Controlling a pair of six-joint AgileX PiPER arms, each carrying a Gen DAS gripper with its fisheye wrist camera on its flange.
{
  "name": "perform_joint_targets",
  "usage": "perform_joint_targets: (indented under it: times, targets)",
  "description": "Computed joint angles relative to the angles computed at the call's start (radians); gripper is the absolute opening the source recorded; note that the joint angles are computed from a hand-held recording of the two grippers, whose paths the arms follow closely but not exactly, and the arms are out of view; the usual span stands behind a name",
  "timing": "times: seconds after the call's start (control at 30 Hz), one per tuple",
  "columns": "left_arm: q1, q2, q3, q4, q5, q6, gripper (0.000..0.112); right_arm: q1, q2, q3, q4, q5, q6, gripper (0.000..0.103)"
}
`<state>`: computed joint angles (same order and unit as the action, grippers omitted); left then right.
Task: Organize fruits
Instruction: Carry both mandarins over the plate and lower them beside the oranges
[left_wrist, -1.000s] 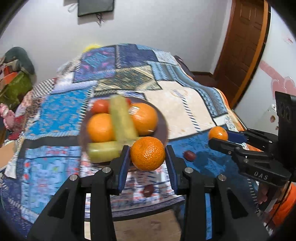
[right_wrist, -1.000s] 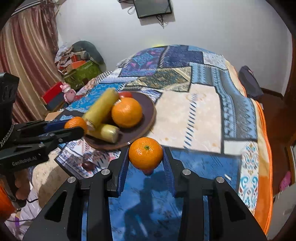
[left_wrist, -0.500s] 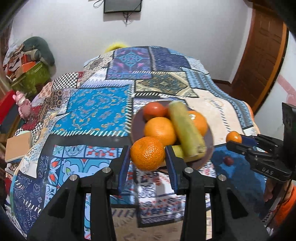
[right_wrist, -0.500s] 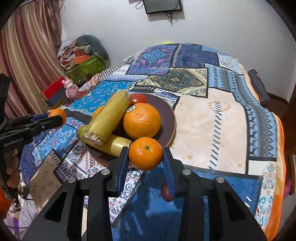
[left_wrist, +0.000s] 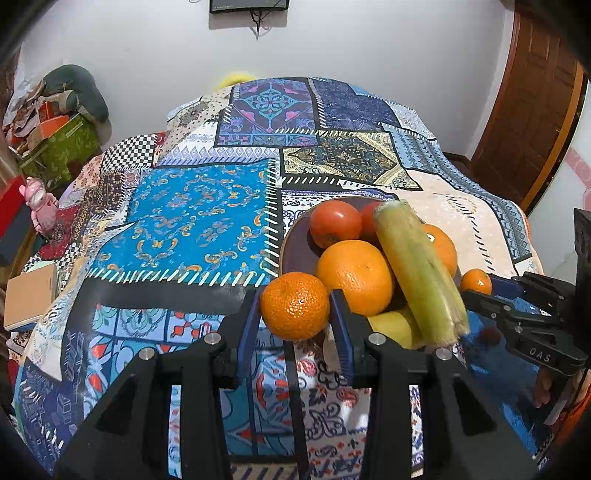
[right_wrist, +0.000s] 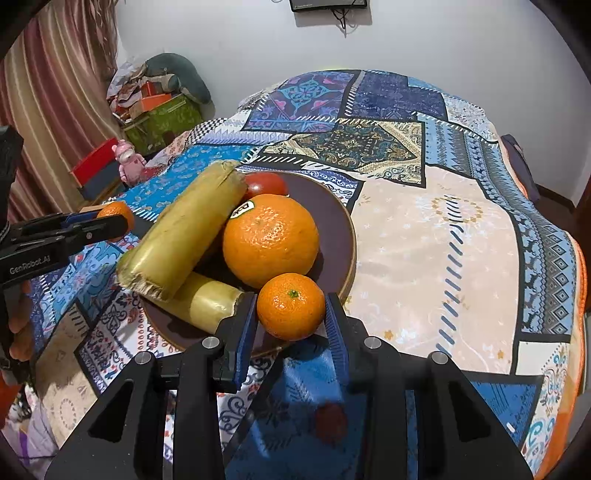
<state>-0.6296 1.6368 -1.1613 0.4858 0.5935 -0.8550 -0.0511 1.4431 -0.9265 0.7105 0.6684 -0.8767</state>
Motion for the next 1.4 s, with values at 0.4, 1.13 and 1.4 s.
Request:
perform_joint_targets:
  times: [0.4, 1.13, 1.4]
  targets:
    - [0.036, 0.068, -0.041, -0.102, -0.045, 0.112, 0.038, 0.014, 0.034, -0.016, -0.014, -0.011, 0.010, 0.034]
    - [-0.017, 0.099, -0.173, -0.123, -0.004, 0.159, 0.038, -0.001, 0.031, -0.035, -0.004, 0.028, -0.024, 0.034]
    - [-0.020, 0.131, -0.204, -0.147, -0.002, 0.178, 0.038, -0.021, 0.057, -0.039, 0.021, 0.044, -0.041, 0.034]
